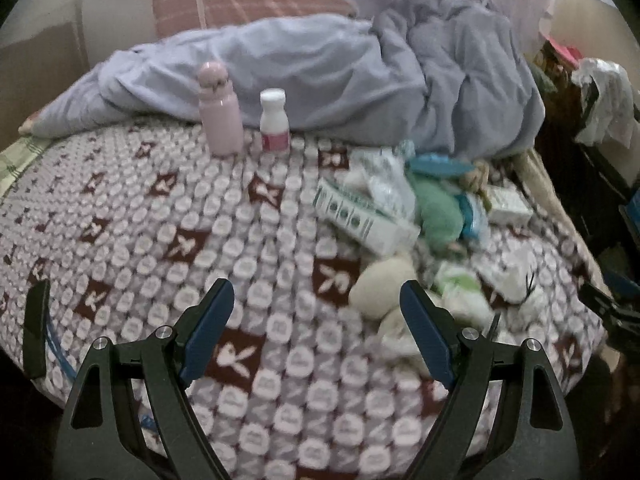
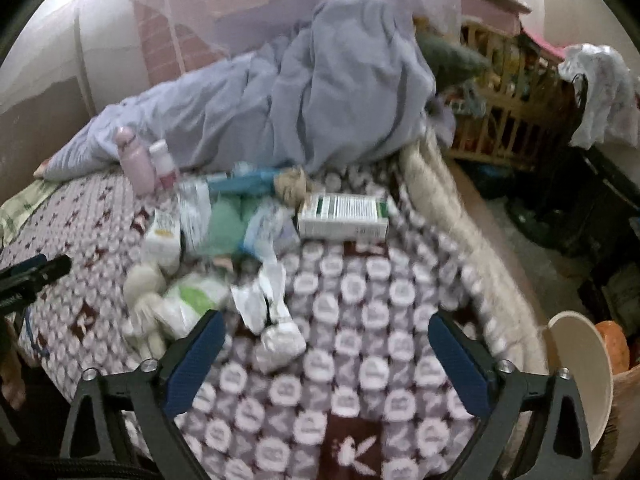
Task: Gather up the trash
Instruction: 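Grasp the white teddy bear with the left tool while the right tool grasps crumpled tissue, then carry both items over the white bucket and open both tools to drop them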
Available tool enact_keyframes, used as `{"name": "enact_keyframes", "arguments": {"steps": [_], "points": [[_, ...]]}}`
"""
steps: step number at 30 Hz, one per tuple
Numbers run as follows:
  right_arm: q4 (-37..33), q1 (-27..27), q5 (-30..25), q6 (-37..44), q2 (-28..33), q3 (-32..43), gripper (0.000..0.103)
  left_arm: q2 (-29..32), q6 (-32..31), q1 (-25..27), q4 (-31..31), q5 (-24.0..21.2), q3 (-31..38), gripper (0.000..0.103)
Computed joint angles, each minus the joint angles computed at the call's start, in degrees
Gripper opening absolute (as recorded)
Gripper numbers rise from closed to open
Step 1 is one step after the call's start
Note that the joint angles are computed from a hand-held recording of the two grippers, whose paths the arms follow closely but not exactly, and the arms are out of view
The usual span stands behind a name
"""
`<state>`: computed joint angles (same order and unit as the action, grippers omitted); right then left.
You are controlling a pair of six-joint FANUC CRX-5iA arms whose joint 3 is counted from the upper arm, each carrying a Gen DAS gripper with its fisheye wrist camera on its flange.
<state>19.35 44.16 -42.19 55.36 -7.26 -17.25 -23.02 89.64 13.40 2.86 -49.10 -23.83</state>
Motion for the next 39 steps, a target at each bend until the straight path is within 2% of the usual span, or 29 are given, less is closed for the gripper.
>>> {"name": "enact_keyframes", "arguments": {"steps": [1,4,7,11,13,15,19,20,22,23,24,25,27,33,39], "points": [[-1.5,-0.3,-0.3,1.2,0.5,0.2,0.087,0.0,-1.3,0.3,0.6,-0.4,-0.4,0.085],[-10.7,-2.3,-3.5,8.6,3.3,4.0,0.075,0.2,-4.9,0.7,3.1,-1.1,-1.9,0.085],[-15.6,-3.4,-3.2,11.8,5.2,5.8,0.072,1.2,-8.9,1.4,7.6,-1.3,-3.5,0.085],[-19.9,-4.6,-3.3,15.8,8.8,9.5,0.069,3.7,-9.5,0.3,9.7,-0.4,-3.5,0.085],[-22.3,-5.1,-4.2,18.8,10.9,11.6,0.051,5.4,-10.3,-0.7,11.3,0.1,-3.3,0.085],[-23.8,-5.3,-5.2,20.4,12.6,13.1,0.042,7.2,-9.5,-2.0,11.2,0.7,-2.6,0.084],[-25.3,-5.7,-4.2,21.6,14.1,13.6,0.030,11.4,-5.4,-4.2,10.0,2.8,-0.7,0.084],[-25.7,-5.8,-3.5,21.8,13.7,13.2,0.030,12.3,-4.3,-4.5,9.7,3.2,-0.3,0.083],[-27.2,-6.3,-3.2,22.8,13.4,13.3,0.028,14.0,-4.5,-4.0,12.3,4.2,-0.5,0.071],[-28.2,-6.7,-3.4,23.3,13.2,13.5,0.028,14.7,-4.4,-3.9,13.1,4.5,-0.5,0.069],[-28.9,-6.8,-3.4,23.6,13.1,13.6,0.027,15.1,-4.2,-3.8,13.7,5.2,-0.6,0.061],[-29.5,-7.0,-3.4,24.0,12.9,13.7,0.027,15.2,-3.5,-3.8,13.4,5.6,-0.6,0.046],[-30.2,-7.1,-3.2,24.3,12.1,13.5,0.027,14.5,-4.6,-3.1,14.9,5.0,-1.0,0.037],[-30.6,-7.3,-1.8,24.2,8.4,11.9,0.027,9.5,-9.4,-0.7,17.9,2.1,-2.0,0.032],[-28.7,-8.0,0.0,22.6,3.8,9.7,0.027,6.0,-12.2,-3.1,18.5,0.5,0.6,0.032]]}}
